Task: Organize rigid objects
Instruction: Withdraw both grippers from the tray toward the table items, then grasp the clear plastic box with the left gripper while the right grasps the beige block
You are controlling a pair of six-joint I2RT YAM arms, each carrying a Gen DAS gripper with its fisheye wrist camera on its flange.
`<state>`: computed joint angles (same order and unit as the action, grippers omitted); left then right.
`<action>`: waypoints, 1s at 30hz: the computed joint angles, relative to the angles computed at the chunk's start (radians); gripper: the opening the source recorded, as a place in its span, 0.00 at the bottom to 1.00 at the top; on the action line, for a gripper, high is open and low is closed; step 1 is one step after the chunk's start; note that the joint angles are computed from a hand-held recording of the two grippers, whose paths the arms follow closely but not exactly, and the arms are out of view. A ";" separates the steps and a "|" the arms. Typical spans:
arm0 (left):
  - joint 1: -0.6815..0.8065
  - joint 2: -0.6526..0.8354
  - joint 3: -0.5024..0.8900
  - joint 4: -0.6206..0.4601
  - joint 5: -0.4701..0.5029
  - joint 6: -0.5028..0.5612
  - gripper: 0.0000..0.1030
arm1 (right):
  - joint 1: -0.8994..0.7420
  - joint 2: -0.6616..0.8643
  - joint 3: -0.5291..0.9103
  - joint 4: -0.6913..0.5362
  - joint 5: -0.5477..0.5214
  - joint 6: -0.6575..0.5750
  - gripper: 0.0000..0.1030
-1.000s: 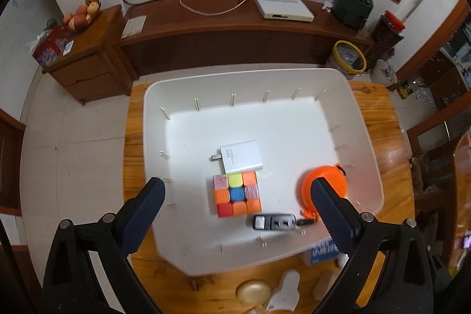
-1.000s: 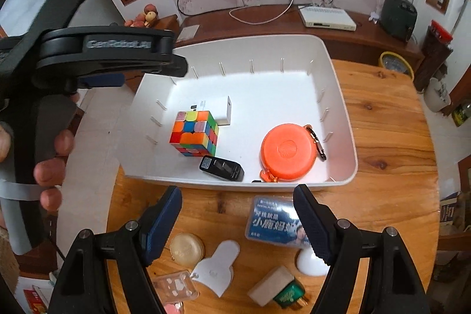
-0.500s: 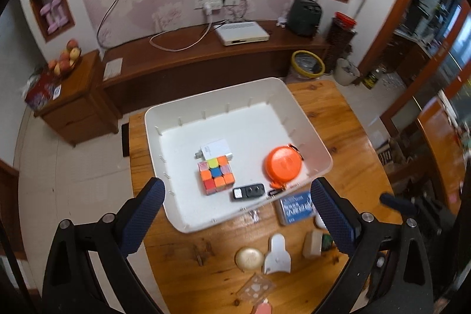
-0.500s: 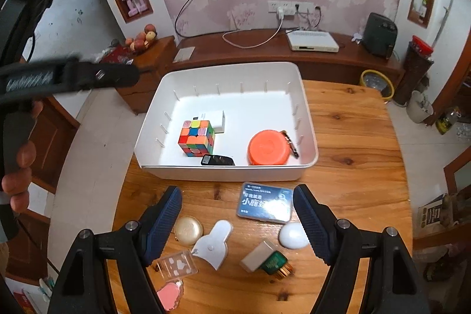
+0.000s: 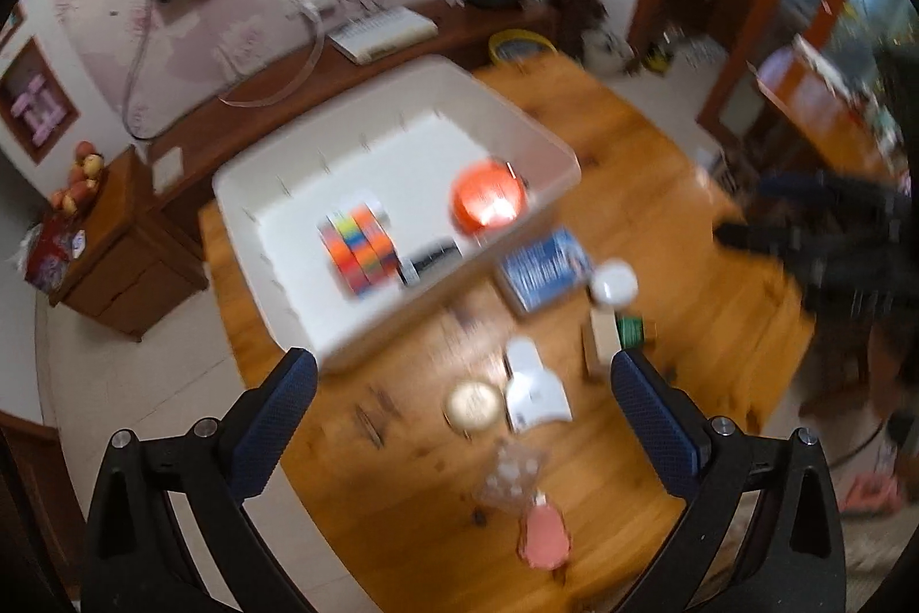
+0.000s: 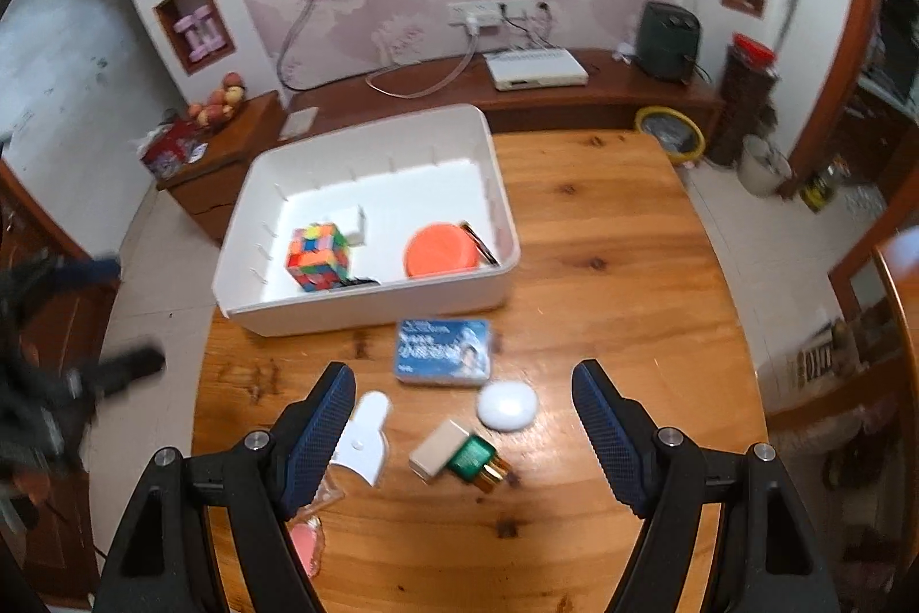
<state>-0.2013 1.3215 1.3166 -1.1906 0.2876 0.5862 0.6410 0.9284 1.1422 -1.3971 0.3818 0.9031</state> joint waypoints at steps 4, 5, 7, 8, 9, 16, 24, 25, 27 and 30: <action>-0.033 -0.047 -0.193 0.063 -0.053 0.033 0.99 | -0.011 -0.033 -0.067 0.005 -0.037 0.052 0.76; -0.043 -0.050 -0.233 0.084 -0.072 0.033 0.99 | -0.018 -0.047 -0.092 0.014 -0.062 0.069 0.76; -0.059 -0.056 -0.323 0.131 -0.107 0.036 0.99 | -0.034 -0.070 -0.142 0.048 -0.119 0.093 0.76; -0.064 -0.050 -0.353 0.151 -0.120 0.033 0.99 | -0.041 -0.081 -0.179 0.074 -0.155 0.115 0.76; -0.065 -0.045 -0.374 0.166 -0.129 0.033 0.99 | -0.036 -0.084 -0.205 0.097 -0.172 0.138 0.76; -0.062 -0.008 -0.507 0.275 -0.153 0.062 0.99 | 0.054 -0.042 -0.373 0.292 -0.246 0.364 0.76; -0.016 0.004 -0.595 0.355 -0.139 0.100 0.99 | 0.108 0.126 -0.463 0.486 -0.212 0.519 0.71; -0.011 0.002 -0.606 0.359 -0.136 0.106 0.99 | 0.099 0.148 -0.476 0.510 -0.227 0.527 0.68; -0.005 -0.005 -0.625 0.372 -0.136 0.113 0.99 | 0.091 0.183 -0.492 0.541 -0.242 0.547 0.64; -0.019 -0.018 -0.657 0.393 -0.151 0.109 0.98 | 0.102 0.245 -0.504 0.579 -0.237 0.593 0.59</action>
<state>-0.2202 1.3036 0.6598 -0.7972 0.1369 0.6955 0.7432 1.1731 0.6385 -0.8185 0.1448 1.4959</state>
